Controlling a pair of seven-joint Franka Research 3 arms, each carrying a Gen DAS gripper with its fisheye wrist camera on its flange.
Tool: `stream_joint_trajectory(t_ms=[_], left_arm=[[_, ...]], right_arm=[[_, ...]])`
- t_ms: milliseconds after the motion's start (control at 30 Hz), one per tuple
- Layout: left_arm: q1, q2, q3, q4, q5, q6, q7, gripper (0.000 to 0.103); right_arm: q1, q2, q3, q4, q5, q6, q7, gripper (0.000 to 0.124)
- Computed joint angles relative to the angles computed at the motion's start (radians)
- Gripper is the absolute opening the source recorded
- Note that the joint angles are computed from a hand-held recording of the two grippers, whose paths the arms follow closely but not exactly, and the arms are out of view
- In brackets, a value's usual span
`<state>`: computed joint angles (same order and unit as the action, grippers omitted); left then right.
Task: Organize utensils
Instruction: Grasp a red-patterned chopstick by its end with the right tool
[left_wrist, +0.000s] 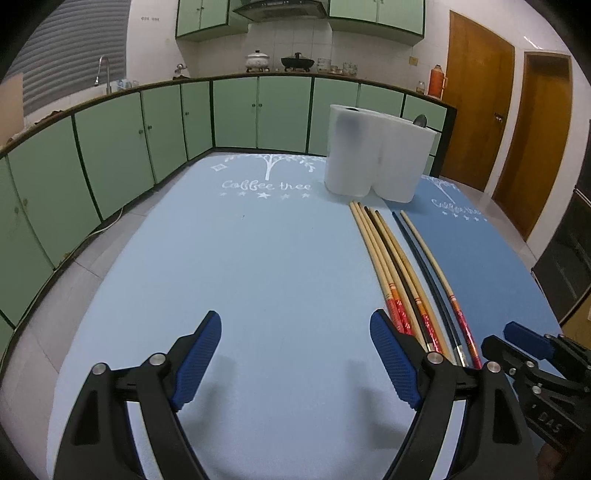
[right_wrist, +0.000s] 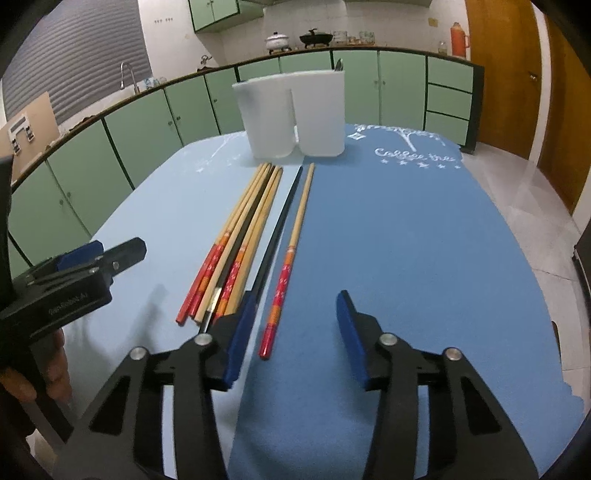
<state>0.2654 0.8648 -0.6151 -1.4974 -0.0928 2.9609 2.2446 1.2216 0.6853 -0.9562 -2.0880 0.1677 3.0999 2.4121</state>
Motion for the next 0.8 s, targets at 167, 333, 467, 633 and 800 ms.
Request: stream_joint_trajectory(t_ms=[167, 333, 467, 633, 800], left_arm=[[0.017, -0.003, -0.016, -0.014, -0.003, 0.000, 0.013, 0.081], [0.042, -0.007, -0.046, -0.034, -0.007, -0.004, 0.040, 0.081], [0.051, -0.014, -0.056, -0.047, -0.016, -0.028, 0.067, 0.081], [0.038, -0.027, -0.044, -0.058, -0.034, -0.066, 0.100, 0.081], [0.010, -0.039, -0.018, -0.064, -0.062, -0.089, 0.123, 0.081]], right_arm=[[-0.033, -0.010, 0.040, 0.016, -0.013, -0.014, -0.010, 0.026], [-0.025, 0.010, 0.035, 0.033, -0.052, -0.042, 0.024, 0.013], [-0.034, 0.004, 0.043, 0.032, -0.081, -0.040, 0.050, 0.007], [-0.009, 0.003, 0.010, 0.011, -0.096, -0.051, 0.097, 0.005], [0.024, 0.003, -0.035, -0.021, -0.102, -0.066, 0.156, 0.005]])
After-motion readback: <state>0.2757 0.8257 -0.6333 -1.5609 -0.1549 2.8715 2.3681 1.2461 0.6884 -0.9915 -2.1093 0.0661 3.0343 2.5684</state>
